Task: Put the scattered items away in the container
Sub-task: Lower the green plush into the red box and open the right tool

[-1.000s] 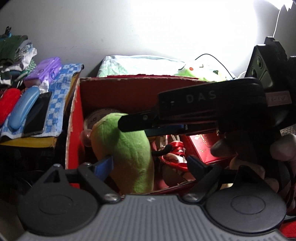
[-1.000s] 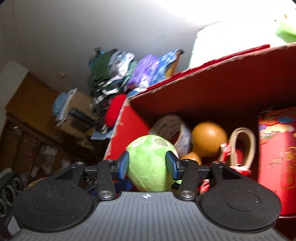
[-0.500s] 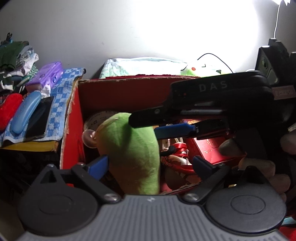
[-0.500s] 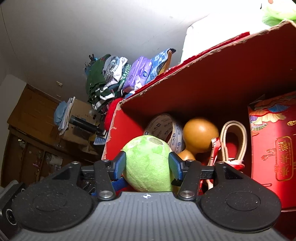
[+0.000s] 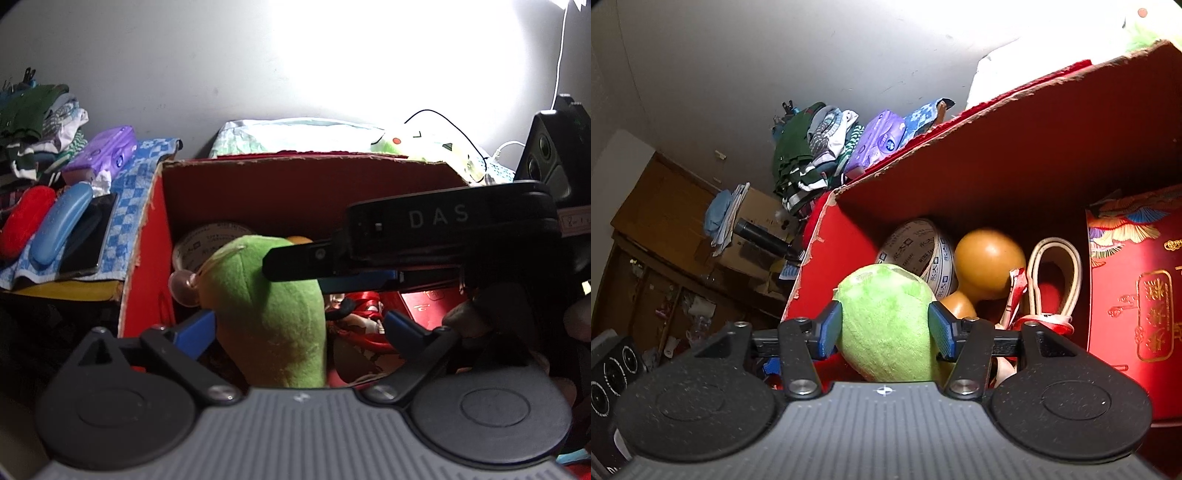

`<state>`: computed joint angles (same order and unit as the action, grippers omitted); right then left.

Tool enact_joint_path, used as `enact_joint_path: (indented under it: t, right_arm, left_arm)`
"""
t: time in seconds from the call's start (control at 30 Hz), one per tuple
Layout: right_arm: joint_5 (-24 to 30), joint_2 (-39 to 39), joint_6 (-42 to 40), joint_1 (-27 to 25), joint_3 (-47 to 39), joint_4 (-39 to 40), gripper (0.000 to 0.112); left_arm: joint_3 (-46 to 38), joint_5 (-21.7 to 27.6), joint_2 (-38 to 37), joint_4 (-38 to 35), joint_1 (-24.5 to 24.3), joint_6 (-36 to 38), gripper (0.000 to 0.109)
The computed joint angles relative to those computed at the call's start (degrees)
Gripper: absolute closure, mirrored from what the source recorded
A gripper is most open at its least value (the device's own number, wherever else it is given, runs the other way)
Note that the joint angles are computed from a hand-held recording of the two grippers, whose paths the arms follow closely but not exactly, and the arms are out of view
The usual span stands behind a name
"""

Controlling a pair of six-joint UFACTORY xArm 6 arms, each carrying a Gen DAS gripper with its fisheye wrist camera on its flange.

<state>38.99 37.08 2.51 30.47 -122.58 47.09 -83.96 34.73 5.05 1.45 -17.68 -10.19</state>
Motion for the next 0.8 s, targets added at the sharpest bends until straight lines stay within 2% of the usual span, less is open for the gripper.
enact_joint_path:
  t: [0.4, 0.8]
  right_arm:
    - [-4.4, -5.4, -0.1, 0.0, 8.0, -1.6, 0.056]
    - [-7.6, -10.8, -3.4, 0.2, 15.9, -1.9, 0.056]
  left_arm:
    - [-1.0, 1.4, 0.6, 5.8, -1.0, -7.2, 0.011]
    - [-1.0, 2.5, -0.3, 6.2, -2.1, -11.8, 0.012]
